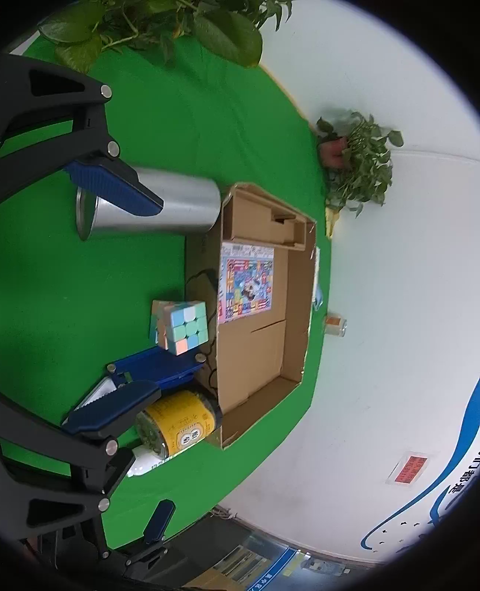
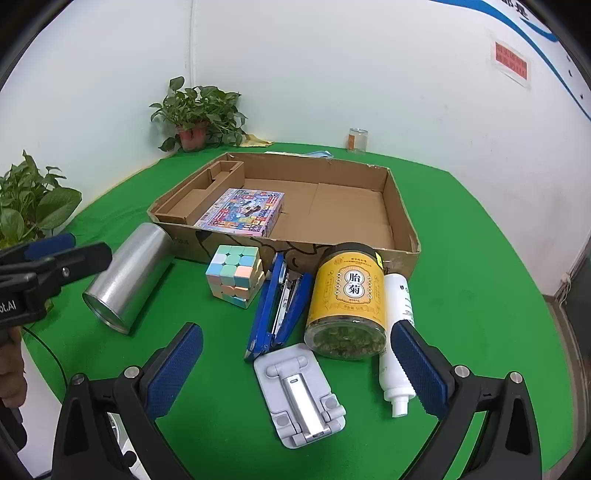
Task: Organize rigid objects
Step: 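Release the board-game box and move the left gripper to the silver cylinder, then grasp the silver metal cylinder with the left gripper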
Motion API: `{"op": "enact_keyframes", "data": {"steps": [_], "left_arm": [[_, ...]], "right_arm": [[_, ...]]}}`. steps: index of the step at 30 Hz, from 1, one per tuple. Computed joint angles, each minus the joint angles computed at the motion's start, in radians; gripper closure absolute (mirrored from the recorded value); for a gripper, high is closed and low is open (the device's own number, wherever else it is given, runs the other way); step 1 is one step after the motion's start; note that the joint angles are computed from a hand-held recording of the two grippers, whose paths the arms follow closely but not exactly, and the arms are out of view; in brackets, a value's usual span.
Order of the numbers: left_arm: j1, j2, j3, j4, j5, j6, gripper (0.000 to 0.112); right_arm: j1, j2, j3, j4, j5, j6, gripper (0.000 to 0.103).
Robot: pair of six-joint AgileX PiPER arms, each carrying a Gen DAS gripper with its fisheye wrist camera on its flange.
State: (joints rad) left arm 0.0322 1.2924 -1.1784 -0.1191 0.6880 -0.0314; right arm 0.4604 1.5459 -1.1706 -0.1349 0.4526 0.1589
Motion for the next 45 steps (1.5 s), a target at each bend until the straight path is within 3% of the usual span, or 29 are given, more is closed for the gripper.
{"op": "enact_keyframes", "data": {"steps": [5,9,12,17,22,27,31,36,45], "left_arm": [[0.030,0.065,-0.053,-0.159,0.065,0.122,0.021],[0.036,0.155,-0.141,-0.287,0.139,0.227,0.021],[0.020,0.266,-0.263,-0.393,0.227,0.295,0.021],[-0.028,0.479,-0.505,-0.480,0.360,0.284,0.021],[-0.078,0.624,-0.696,-0.450,0.470,0.214,0.023],[-0.032,0.562,-0.635,-0.457,0.439,0.264,0.023],[0.012,0.559,-0.651,-0.423,0.465,0.231,0.023],[0.114,0.398,-0.459,-0.442,0.395,0.312,0.023],[0.266,0.254,-0.300,-0.389,0.344,0.343,0.023]], "right_arm": [[-0.085,0.016,-0.011,0.240,0.009,-0.219,0.001],[-0.261,0.085,-0.082,0.571,0.104,-0.462,0.002],[-0.379,0.171,-0.181,0.718,0.212,-0.553,0.002],[-0.457,0.312,-0.330,0.800,0.355,-0.584,0.009],[-0.458,0.345,-0.330,0.863,0.388,-0.665,0.009],[-0.447,0.330,-0.279,0.902,0.375,-0.754,0.009],[-0.427,0.379,-0.347,0.856,0.391,-0.670,0.013],[-0.379,0.332,-0.306,0.888,0.371,-0.756,0.013],[-0.333,0.387,-0.371,0.788,0.366,-0.603,0.014]]}}
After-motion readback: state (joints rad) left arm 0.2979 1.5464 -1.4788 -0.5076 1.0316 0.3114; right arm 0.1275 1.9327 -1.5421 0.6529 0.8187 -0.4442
